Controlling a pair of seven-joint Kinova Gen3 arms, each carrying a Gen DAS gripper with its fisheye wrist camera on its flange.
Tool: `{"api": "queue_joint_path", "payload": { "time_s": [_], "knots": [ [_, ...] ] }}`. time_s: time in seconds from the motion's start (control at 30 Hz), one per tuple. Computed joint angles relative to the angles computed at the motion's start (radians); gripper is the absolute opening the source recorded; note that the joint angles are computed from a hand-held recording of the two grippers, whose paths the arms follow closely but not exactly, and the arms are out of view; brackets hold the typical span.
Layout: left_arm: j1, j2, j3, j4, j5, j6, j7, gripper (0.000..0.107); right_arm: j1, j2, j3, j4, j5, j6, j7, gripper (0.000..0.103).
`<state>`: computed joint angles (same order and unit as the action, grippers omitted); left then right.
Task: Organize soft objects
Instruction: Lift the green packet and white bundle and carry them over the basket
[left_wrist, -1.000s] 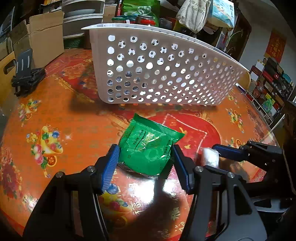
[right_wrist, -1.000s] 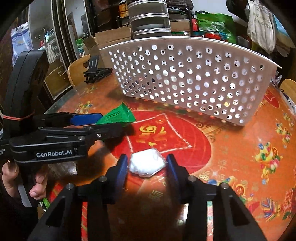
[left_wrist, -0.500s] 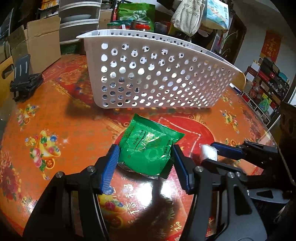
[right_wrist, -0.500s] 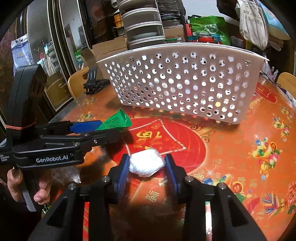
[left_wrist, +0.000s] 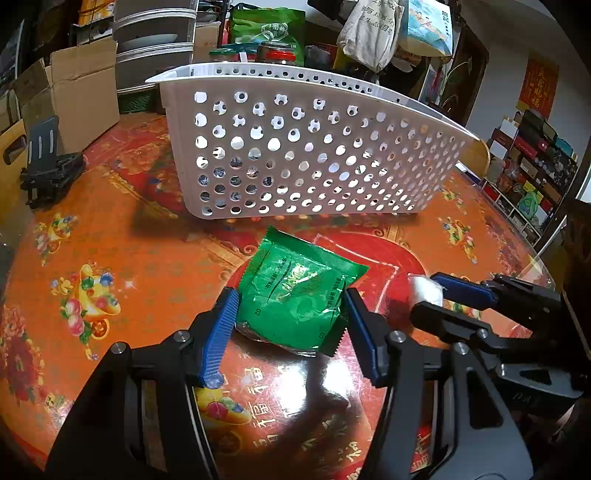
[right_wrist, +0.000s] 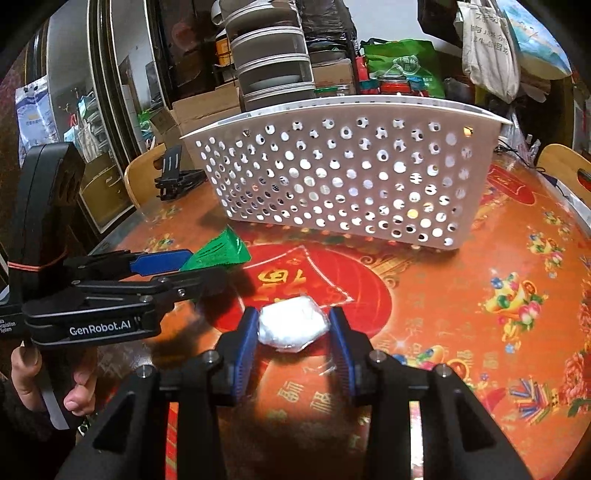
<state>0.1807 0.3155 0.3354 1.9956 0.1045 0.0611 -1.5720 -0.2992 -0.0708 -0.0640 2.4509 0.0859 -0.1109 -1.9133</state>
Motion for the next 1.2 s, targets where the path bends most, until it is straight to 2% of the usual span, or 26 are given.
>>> {"api": "queue_joint_path", "payload": {
  "time_s": [0.13, 0.37, 0.43, 0.5, 0.57, 0.73, 0.8, 0.9, 1.03, 1.1, 1.2],
  "knots": [
    [0.017, 0.001, -0.021, -0.002, -0.003, -0.001, 0.007, 0.056, 0.077, -0.011, -0.069, 0.007, -0.085, 0.004, 0.08, 0.038],
    [0.185, -0.017, -0.192, 0.007, -0.033, -0.018, 0.058, 0.056, 0.162, -0.051, -0.13, 0.026, -0.191, 0.012, 0.182, 0.038],
    [0.201, -0.024, -0.207, 0.013, -0.039, -0.024, 0.071, 0.056, 0.198, -0.064, -0.158, 0.03, -0.217, 0.015, 0.209, 0.038],
    [0.182, -0.03, -0.187, 0.019, -0.041, -0.027, 0.078, 0.056, 0.204, -0.079, -0.158, 0.034, -0.226, 0.018, 0.218, 0.038],
    [0.199, -0.04, -0.202, 0.025, -0.046, -0.031, 0.086, 0.056, 0.215, -0.097, -0.161, 0.037, -0.23, 0.024, 0.226, 0.038],
    [0.236, -0.098, -0.238, 0.041, -0.059, -0.042, 0.1, 0.056, 0.205, -0.169, -0.117, 0.033, -0.203, 0.059, 0.221, 0.038],
    [0.236, -0.124, -0.24, 0.041, -0.064, -0.041, 0.101, 0.056, 0.23, -0.191, -0.125, 0.022, -0.189, 0.078, 0.218, 0.038],
    [0.311, -0.158, -0.32, 0.028, -0.079, -0.027, 0.118, 0.056, 0.232, -0.232, -0.095, 0.001, -0.166, 0.11, 0.214, 0.038],
    [0.35, -0.191, -0.358, -0.004, -0.127, 0.003, 0.155, 0.056, 0.249, -0.289, -0.075, -0.04, -0.131, 0.163, 0.216, 0.038],
    [0.33, -0.208, -0.338, -0.02, -0.149, 0.014, 0.166, 0.056, 0.27, -0.313, -0.082, -0.063, -0.107, 0.185, 0.211, 0.038],
    [0.294, -0.226, -0.301, -0.058, -0.177, 0.044, 0.182, 0.056, 0.2, -0.333, 0.0, -0.103, -0.099, 0.222, 0.24, 0.038]
  ]
}}
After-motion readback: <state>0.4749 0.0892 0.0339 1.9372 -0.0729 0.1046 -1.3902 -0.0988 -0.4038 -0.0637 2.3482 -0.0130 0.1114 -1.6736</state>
